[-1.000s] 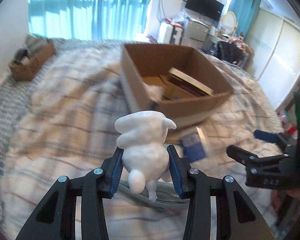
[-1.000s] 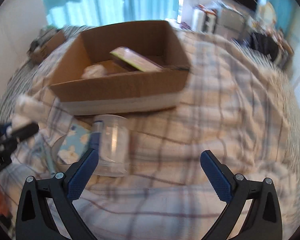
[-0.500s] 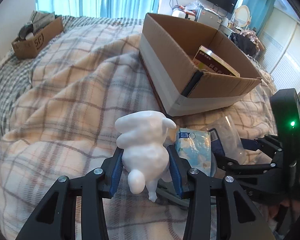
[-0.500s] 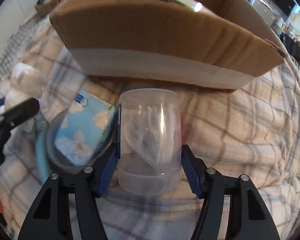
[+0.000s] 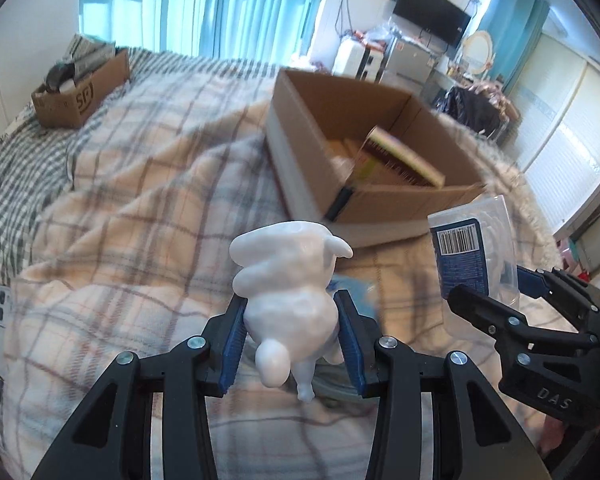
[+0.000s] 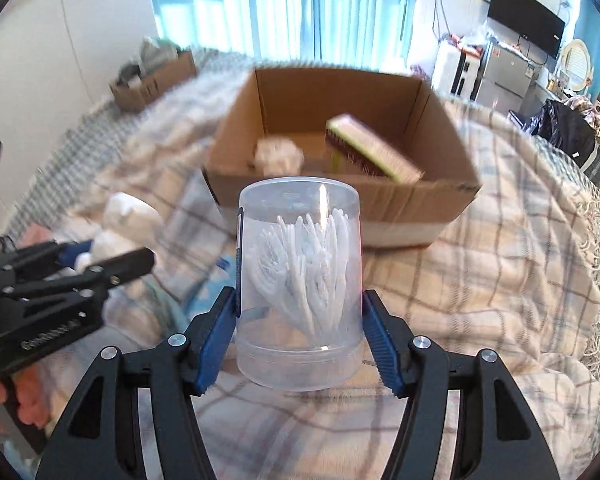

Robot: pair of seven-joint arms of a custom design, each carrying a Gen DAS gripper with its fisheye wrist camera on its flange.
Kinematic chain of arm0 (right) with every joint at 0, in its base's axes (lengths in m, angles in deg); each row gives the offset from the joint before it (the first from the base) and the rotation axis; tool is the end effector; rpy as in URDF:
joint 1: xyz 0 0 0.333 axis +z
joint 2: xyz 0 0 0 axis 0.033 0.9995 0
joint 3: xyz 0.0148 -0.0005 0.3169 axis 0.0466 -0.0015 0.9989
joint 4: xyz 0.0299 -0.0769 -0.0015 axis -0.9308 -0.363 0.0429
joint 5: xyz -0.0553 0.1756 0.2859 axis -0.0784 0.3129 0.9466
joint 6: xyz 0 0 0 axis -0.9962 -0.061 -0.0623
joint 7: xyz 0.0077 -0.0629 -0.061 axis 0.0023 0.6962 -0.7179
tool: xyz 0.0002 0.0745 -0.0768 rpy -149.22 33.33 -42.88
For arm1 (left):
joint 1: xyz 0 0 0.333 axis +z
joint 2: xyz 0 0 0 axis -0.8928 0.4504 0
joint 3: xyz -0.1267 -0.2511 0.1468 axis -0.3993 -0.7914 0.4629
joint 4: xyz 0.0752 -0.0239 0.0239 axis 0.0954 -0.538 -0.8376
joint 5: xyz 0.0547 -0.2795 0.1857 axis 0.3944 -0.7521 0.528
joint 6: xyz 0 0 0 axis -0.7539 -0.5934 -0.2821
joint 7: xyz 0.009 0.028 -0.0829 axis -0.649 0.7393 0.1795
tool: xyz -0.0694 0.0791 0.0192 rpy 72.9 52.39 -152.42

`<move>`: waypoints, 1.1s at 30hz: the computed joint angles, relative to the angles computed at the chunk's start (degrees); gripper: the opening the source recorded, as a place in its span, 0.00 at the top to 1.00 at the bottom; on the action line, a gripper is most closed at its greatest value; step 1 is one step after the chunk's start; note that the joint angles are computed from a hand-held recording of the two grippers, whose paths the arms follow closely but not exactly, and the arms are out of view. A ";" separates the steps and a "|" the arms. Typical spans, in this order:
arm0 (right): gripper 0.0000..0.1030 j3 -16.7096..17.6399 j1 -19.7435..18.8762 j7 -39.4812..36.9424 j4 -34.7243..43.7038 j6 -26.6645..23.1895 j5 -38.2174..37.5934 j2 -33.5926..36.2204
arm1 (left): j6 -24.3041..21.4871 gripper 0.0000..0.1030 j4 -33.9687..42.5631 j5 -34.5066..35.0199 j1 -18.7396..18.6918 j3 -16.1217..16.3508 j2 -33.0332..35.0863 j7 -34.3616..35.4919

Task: Organize objects
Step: 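Grasp plush toy with left gripper while right grasps swab jar, place both in box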

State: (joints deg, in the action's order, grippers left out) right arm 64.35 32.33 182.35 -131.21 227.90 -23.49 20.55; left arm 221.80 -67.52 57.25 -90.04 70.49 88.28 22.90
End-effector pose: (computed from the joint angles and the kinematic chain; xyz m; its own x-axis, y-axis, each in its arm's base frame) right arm 0.5217 0.3243 0.3601 0.1341 -0.9906 -0.0282 -0.8054 -0.0924 -0.5855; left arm 0.5551 -0.2785 0.3492 -0.2180 -0.9571 0.1910 -0.8153 0.0710 -0.5747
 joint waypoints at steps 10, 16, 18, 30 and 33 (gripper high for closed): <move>0.40 -0.46 -1.10 3.52 0.02 -0.18 -8.03 -7.63 | -1.26 0.58 9.08 6.73 -5.94 5.40 -0.93 -3.53; 0.40 1.08 -4.84 -1.41 5.98 -3.04 -5.75 -7.31 | -8.14 0.58 23.15 9.64 -4.98 4.54 5.84 -5.41; 0.40 1.29 -5.85 -3.79 9.20 -4.07 -3.99 -5.72 | -10.36 0.58 28.28 10.75 -4.93 4.75 8.72 -6.84; 0.40 0.40 -8.32 -19.88 33.18 -9.21 11.50 13.53 | -22.54 0.58 54.30 11.51 0.17 -0.63 25.39 -4.99; 0.40 0.85 -9.04 -23.96 38.92 -11.20 15.33 18.21 | -23.41 0.58 57.66 10.19 1.44 -2.34 28.36 -2.70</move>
